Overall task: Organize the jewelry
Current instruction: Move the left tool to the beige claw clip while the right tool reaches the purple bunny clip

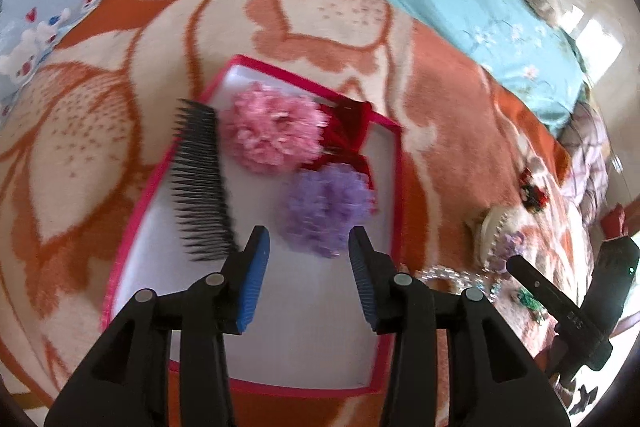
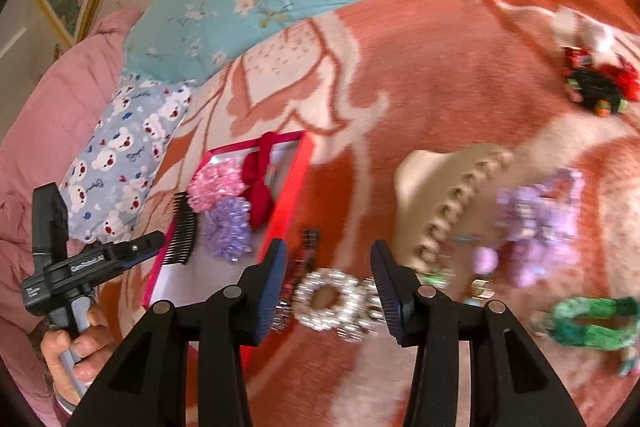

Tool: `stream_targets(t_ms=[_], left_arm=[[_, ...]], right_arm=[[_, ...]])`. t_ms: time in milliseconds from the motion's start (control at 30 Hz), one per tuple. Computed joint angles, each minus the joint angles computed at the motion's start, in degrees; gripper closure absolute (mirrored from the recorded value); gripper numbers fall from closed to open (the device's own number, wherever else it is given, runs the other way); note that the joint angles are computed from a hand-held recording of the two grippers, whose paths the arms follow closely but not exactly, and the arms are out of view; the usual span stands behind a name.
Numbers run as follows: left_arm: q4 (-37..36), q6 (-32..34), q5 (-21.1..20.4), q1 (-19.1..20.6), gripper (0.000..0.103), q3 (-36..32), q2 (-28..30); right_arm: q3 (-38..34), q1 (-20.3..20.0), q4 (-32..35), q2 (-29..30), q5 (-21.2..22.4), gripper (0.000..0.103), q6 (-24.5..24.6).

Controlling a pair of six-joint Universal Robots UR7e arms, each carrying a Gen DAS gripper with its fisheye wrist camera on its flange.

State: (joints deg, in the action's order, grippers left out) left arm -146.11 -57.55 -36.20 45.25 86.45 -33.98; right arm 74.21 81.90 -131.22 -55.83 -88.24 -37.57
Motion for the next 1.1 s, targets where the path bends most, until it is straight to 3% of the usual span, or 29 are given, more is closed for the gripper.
stream_targets(t_ms=[400,767,867,1100], left_arm=[[1.14,6.18,-4.13,-0.46,0.064,-9.73,7.15],[3.90,10.62,-7.05,0.26,0.063,-18.26,12.42],[4.82,12.20,-7.59,0.55,0.051,-21.07,14.08],[8.93,16.58,-10.71,1.64,0.045,-31.28,19.91]], right_arm=[[-2.28,-3.55,-2.19,-1.30,-2.32,0.055,1.12],[-5.52,-4.00,-4.50,1.20,-6.05,0.055,1.84],[-6.86,-4.00,-4.30,2.35,-7.18,0.055,2.35],[-11.73,-3.92,-1.19,5.31,-7.39,0.052,4.34]])
